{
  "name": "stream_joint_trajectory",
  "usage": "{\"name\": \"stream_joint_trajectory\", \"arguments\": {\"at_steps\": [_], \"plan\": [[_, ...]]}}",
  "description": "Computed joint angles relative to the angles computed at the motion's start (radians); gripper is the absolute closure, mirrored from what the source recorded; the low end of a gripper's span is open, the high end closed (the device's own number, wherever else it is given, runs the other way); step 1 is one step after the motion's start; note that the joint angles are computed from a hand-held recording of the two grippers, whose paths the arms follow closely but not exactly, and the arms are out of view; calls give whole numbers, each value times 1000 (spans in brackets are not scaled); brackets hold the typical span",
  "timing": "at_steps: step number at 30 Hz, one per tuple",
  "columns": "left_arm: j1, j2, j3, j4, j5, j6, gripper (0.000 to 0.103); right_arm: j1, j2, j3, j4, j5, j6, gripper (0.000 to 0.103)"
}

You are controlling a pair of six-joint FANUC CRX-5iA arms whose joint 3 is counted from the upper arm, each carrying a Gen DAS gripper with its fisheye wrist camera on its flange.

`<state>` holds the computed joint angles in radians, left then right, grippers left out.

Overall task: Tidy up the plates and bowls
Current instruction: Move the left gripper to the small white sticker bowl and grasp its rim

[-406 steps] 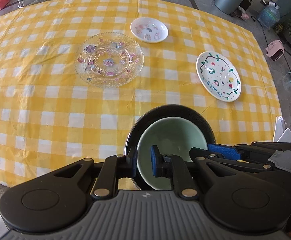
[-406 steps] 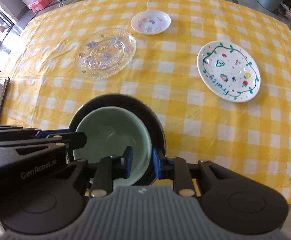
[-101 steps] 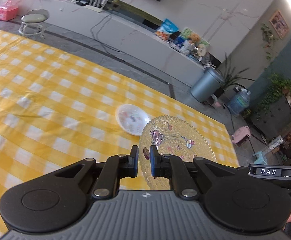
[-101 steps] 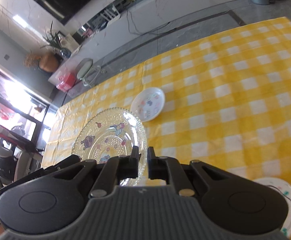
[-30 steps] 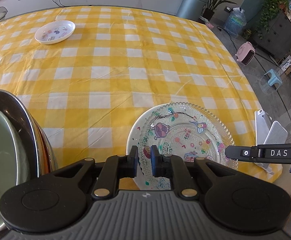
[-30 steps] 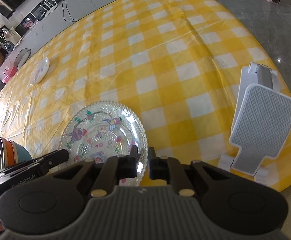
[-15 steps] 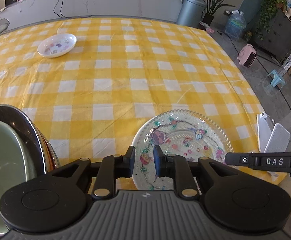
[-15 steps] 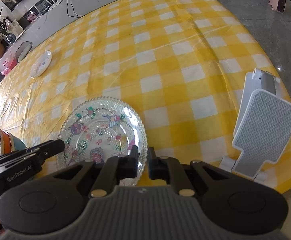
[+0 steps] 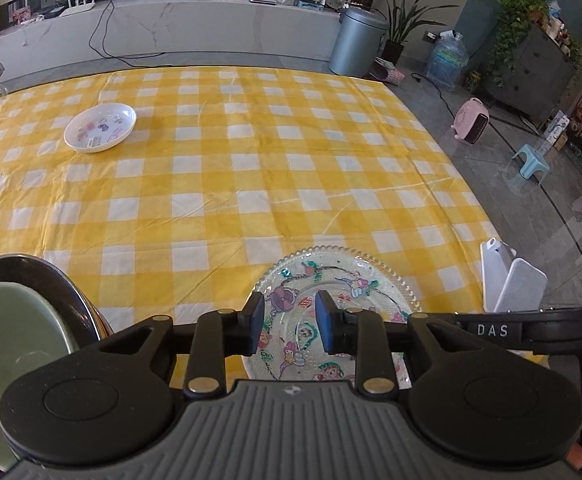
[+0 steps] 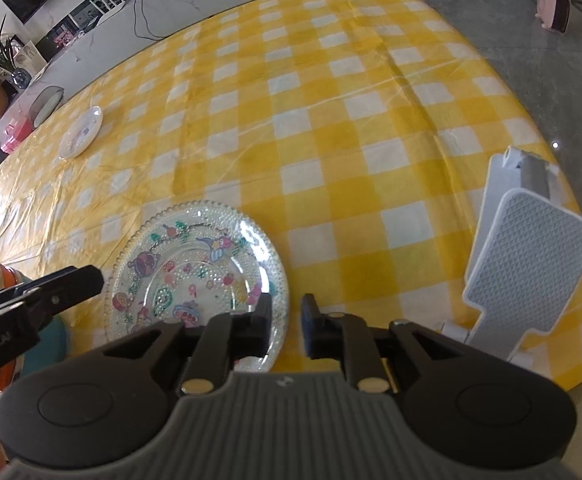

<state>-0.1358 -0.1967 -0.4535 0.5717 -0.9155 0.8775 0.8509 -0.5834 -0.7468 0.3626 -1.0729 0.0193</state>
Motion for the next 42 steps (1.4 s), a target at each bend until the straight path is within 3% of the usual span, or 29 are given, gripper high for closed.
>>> {"name": "stream_joint_trajectory", "arguments": {"at_steps": [1,5,8,14,22,29,34,42], "plan": [[8,0,3,13,-20,-5,67,7,-11,-7,12,-1,-15,72],[50,-11,7,84,-95,-72,60,57,-63,-39,90,-26,-122,72],[70,-29,22,93,-121,-111,57,107,-85,-57,165,-33,-218,64],[160,-3,88,146,-240,-184,57,122,-18,-15,256,31,-230,63],[257,62,195,137,-234,-240,56,31,159,132,245,156,-81,61],[330,206,291,182,-272,-241,56,-51,306,251,175,223,44,60],[349,291,315,211,-228,-228,56,-113,374,279,158,326,59,60],[350,467,400,255,-198,-198,59,-217,524,375,12,482,213,61]]}}
